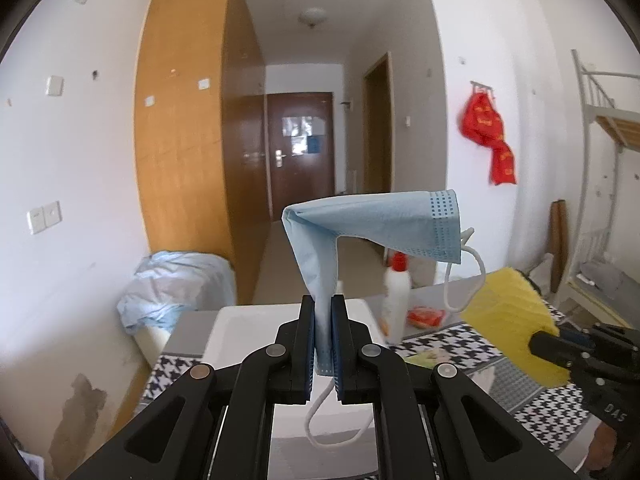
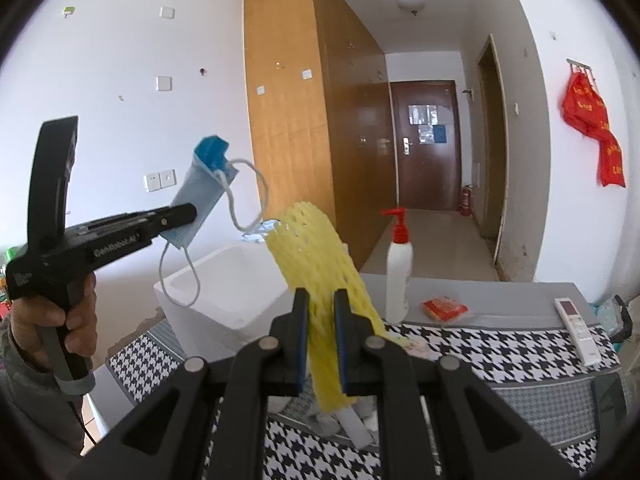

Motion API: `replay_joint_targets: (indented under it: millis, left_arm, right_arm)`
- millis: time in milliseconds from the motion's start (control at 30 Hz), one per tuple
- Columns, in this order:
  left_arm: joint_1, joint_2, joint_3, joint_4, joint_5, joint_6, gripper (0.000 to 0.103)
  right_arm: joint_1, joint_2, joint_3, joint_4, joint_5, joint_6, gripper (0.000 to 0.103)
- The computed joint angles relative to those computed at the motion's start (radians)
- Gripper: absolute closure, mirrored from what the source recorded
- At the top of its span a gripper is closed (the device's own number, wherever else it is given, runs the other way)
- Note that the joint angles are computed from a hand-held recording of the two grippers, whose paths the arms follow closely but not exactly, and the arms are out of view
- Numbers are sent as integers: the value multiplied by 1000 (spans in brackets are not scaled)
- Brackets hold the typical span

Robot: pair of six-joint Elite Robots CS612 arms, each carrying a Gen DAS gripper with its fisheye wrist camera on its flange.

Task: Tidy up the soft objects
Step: 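Carry the mask and foam net over the white foam box with both tools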

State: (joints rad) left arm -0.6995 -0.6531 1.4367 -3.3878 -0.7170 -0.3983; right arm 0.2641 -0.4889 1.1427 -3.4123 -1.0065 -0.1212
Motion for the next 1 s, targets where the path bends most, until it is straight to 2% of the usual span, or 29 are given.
replay_joint_targets:
  millis: [133, 467, 667, 1000]
  left_arm:
    - [2, -8, 14, 22, 27, -34, 95]
    - [14, -16, 16, 102, 42, -111, 95]
    - [30, -15, 5, 186, 17, -178, 95]
    - [56, -4, -33, 282, -58, -225, 95]
  right_arm:
    - [7, 5, -17, 13, 15, -14, 88]
    - [12, 11, -40, 40, 23, -31, 88]
    - [16, 16, -51, 58, 10, -39, 88]
    - [22, 21, -64, 83, -12, -48, 88]
